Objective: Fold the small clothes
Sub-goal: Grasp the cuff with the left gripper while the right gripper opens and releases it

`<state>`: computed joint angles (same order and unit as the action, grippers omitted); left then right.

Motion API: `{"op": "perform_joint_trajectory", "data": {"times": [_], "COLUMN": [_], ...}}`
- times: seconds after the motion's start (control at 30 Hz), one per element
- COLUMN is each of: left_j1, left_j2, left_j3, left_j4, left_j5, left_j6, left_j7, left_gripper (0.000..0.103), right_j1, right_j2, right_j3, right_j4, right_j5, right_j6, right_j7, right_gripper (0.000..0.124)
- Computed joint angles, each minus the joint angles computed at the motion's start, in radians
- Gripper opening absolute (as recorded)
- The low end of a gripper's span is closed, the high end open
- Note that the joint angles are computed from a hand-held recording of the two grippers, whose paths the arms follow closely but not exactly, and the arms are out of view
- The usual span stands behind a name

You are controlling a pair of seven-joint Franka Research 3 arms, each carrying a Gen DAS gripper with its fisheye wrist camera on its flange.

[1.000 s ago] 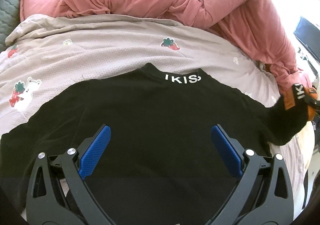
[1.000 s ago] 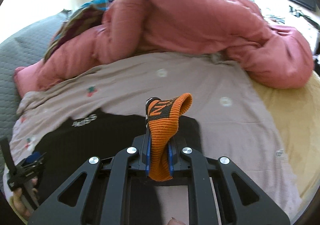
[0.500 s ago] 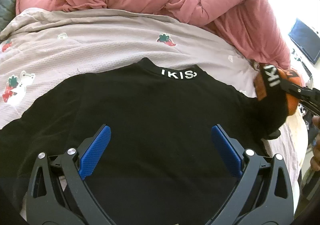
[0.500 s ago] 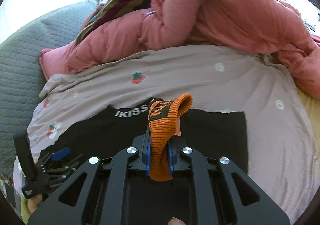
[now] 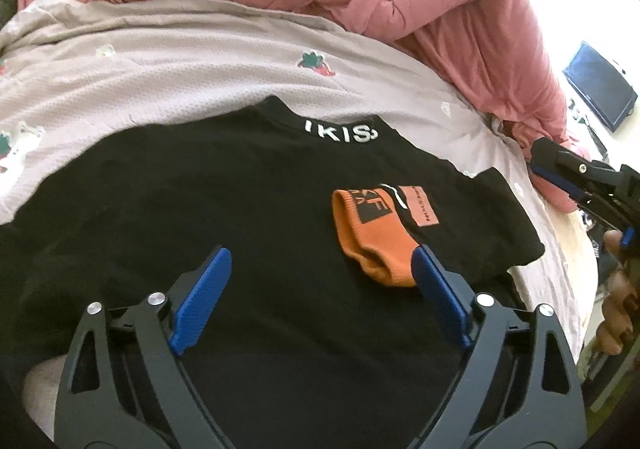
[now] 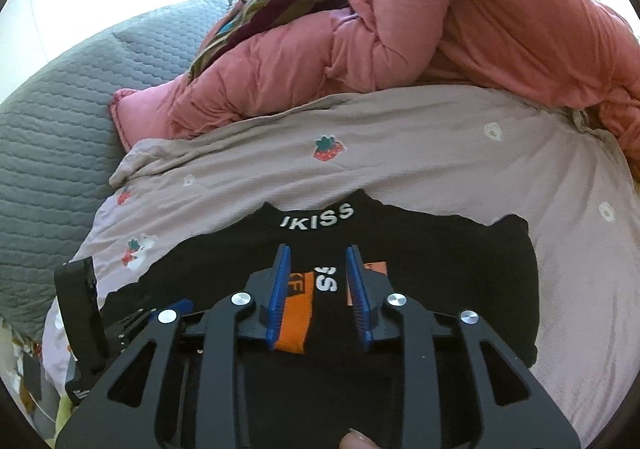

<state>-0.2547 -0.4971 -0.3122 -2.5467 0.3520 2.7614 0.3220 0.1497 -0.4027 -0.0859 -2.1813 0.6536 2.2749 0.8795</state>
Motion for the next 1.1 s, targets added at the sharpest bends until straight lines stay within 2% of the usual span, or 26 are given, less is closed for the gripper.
{"op": "perform_joint_trajectory", "data": {"times": [0.13,0.2,0.27,0.37,0.5,0.53,0.6,0.63,0.67,0.73,0.77,0.83,0.9,1.03,1.1], "left_j1": [-0.027,-0.038,-0.071,-0.112,-0.212,-0.197,-0.102,-0.023,0.022,0.078,0.09,0.072,0.06,0.1,0.112], "left_j2": [0.019,0.033,0.061,0.102,0.183,0.194,0.218,0.225,0.224,0.218,0.212,0.196,0.172,0.088,0.029], "left_j3": [0.033,0.049,0.082,0.121,0.211,0.193,0.097,0.018,-0.027,-0.088,-0.097,-0.07,-0.043,-0.071,-0.073], "left_j4": [-0.028,-0.048,-0.061,-0.064,-0.04,-0.028,0.022,0.058,0.077,0.113,0.109,0.083,0.045,-0.001,-0.026], "left_j5": [-0.043,-0.072,-0.117,-0.177,-0.276,-0.279,-0.234,-0.173,-0.122,-0.017,0.024,0.047,0.057,0.102,0.105], "left_j6": [0.089,0.165,0.241,0.313,0.398,0.39,0.322,0.262,0.22,0.112,0.106,0.135,0.21,0.245,0.235], "left_j7": [0.009,0.009,0.027,0.06,0.114,0.113,0.077,0.024,-0.02,-0.119,-0.162,-0.184,-0.195,-0.249,-0.258], "left_gripper": [0.066,0.059,0.057,0.055,0.054,0.054,0.054,0.052,0.047,0.019,0.015,0.003,0.002,0.001,0.001], "right_j1": [-0.024,-0.037,-0.048,-0.058,-0.073,-0.076,-0.081,-0.083,-0.086,-0.089,-0.091,-0.094,-0.095,-0.097,-0.097], "right_j2": [0.005,0.003,0.002,0.0,-0.002,0.0,0.005,0.007,0.009,0.018,0.022,0.024,0.028,0.028,0.027], "right_j3": [0.001,0.001,-0.004,-0.023,-0.035,-0.039,-0.044,-0.044,-0.043,-0.043,-0.041,-0.037,-0.037,-0.037,-0.037], "right_j4": [-0.013,-0.025,-0.034,-0.037,-0.044,-0.043,-0.044,-0.046,-0.049,-0.05,-0.051,-0.055,-0.055,-0.054,-0.054], "right_j5": [-0.046,-0.069,-0.084,-0.082,-0.076,-0.071,-0.065,-0.063,-0.062,-0.058,-0.061,-0.066,-0.066,-0.064,-0.064], "right_j6": [0.02,0.042,0.061,0.064,0.077,0.077,0.08,0.085,0.09,0.089,0.087,0.085,0.084,0.083,0.083], "right_j7": [0.018,0.021,0.021,0.015,0.013,0.014,0.011,0.009,0.012,0.02,0.025,0.03,0.033,0.04,0.038], "right_gripper": [0.03,0.031,0.031,0.031,0.033,0.033,0.033,0.033,0.033,0.033,0.033,0.033,0.033,0.033,0.033]}}
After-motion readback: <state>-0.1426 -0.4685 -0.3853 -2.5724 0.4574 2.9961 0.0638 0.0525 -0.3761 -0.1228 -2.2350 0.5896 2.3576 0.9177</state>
